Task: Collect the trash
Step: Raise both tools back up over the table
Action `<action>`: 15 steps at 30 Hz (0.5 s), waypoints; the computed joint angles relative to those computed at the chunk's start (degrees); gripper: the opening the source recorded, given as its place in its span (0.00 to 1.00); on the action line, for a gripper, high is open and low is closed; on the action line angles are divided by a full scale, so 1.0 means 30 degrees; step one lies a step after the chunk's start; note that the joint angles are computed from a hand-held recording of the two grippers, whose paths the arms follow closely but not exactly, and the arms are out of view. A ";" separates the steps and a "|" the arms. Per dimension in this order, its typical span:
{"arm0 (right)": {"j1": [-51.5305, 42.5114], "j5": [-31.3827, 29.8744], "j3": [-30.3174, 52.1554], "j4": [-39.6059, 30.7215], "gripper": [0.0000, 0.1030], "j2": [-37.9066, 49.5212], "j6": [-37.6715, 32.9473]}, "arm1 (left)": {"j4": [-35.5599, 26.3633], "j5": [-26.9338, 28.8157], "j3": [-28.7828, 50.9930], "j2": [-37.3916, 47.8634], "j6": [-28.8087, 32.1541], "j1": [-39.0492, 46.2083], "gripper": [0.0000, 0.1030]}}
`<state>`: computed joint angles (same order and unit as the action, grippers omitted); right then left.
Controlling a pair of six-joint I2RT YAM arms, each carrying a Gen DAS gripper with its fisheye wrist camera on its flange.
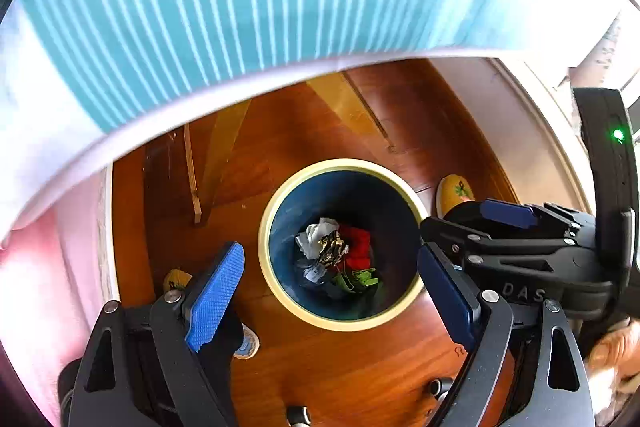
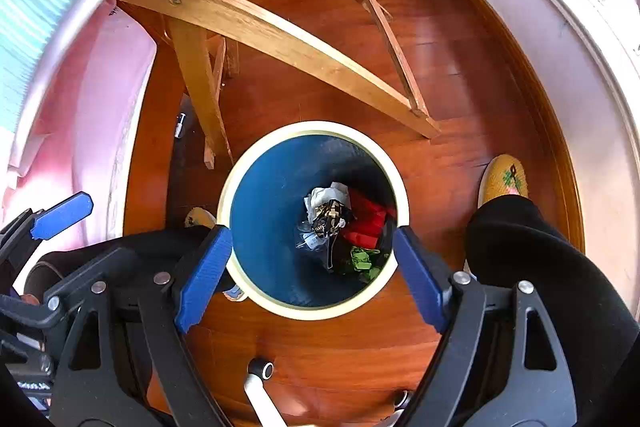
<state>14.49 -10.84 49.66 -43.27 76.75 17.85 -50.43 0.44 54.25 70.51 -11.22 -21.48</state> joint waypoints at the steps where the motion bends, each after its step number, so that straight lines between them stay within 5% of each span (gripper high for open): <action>1: 0.0108 0.0131 0.0200 -0.0407 0.78 -0.0286 -0.0012 | -0.0425 0.0049 0.0180 -0.0402 0.0086 -0.0090 0.87; 15: 0.1331 0.0496 0.5944 -0.7187 0.78 -0.3437 -0.2096 | -0.7299 -0.1585 0.5356 -0.4231 0.1597 -0.1511 0.87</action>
<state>18.48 -9.35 67.49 -64.83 66.44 11.56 -72.33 -4.31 70.32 57.82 -6.43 -26.01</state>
